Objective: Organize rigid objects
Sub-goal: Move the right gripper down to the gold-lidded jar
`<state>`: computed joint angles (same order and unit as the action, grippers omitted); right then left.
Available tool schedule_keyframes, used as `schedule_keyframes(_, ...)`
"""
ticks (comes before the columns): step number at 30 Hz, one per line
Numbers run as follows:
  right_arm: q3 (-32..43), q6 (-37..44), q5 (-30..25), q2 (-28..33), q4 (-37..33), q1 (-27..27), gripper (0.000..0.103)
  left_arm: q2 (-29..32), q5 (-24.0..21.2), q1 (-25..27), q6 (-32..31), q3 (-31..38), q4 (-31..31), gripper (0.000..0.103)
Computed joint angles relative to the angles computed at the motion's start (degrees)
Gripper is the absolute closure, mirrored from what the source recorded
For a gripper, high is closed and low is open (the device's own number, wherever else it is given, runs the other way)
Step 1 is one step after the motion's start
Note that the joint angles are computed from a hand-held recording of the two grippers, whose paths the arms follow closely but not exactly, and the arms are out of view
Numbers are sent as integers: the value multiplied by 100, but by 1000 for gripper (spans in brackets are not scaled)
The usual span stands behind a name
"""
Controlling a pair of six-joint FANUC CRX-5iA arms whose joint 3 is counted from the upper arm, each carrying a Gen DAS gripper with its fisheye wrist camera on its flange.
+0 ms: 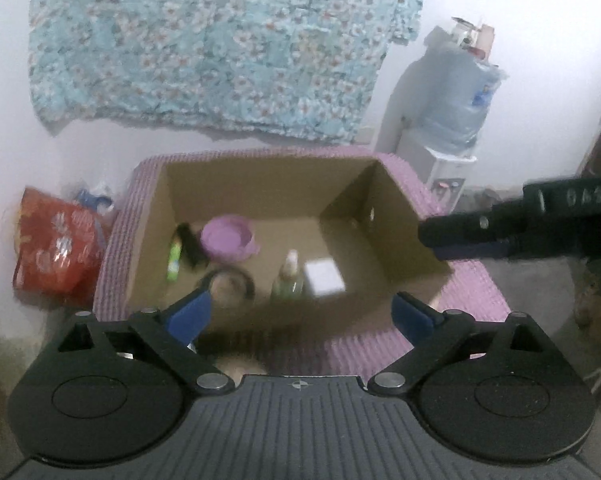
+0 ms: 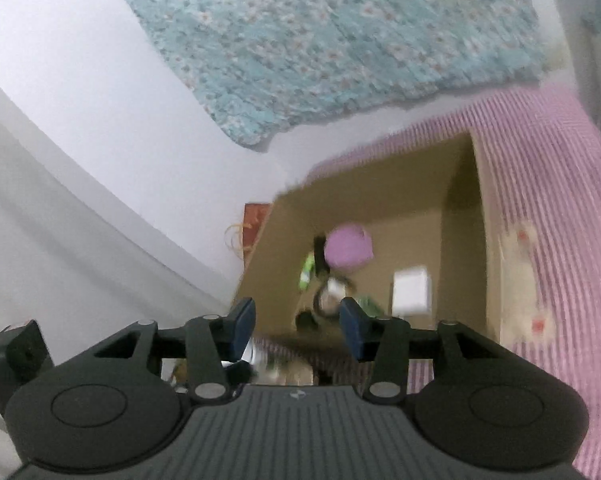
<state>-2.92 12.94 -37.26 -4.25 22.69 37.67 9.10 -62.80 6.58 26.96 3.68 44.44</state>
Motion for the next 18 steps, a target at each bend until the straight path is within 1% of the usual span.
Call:
schedule_keyframes(2, -184, -235, 48, -39, -109, 122, 54, -144, -13, 140, -88, -253, -41, 5)
schedule_keyframes(5, -188, -243, 142, 122, -612, 193, 53, -217, 62, 218, -3, -448, -365, 5)
schedule_keyframes(8, 78, 72, 128, 488, -1043, 192, 53, -182, 230, 205, 110, -571, -596, 7)
schedule_keyframes(11, 506, 601, 15, 910, -1532, 112, 54, -29, 282, 194, 224, -576, -703, 12)
schedule_keyframes(13, 844, 1022, -125, 1194, -1897, 26, 56, 106, 268, 166, 350, -495, -810, 25)
schedule_keyframes(15, 1027, 1204, -197, 1389, -1965, 6, 58, 209, 326, 132, 435, -461, -846, 25)
schedule_keyframes(18, 1288, 1445, -337, 1649, -2036, -51, 59, 294, 424, 107, 434, -500, -843, 25)
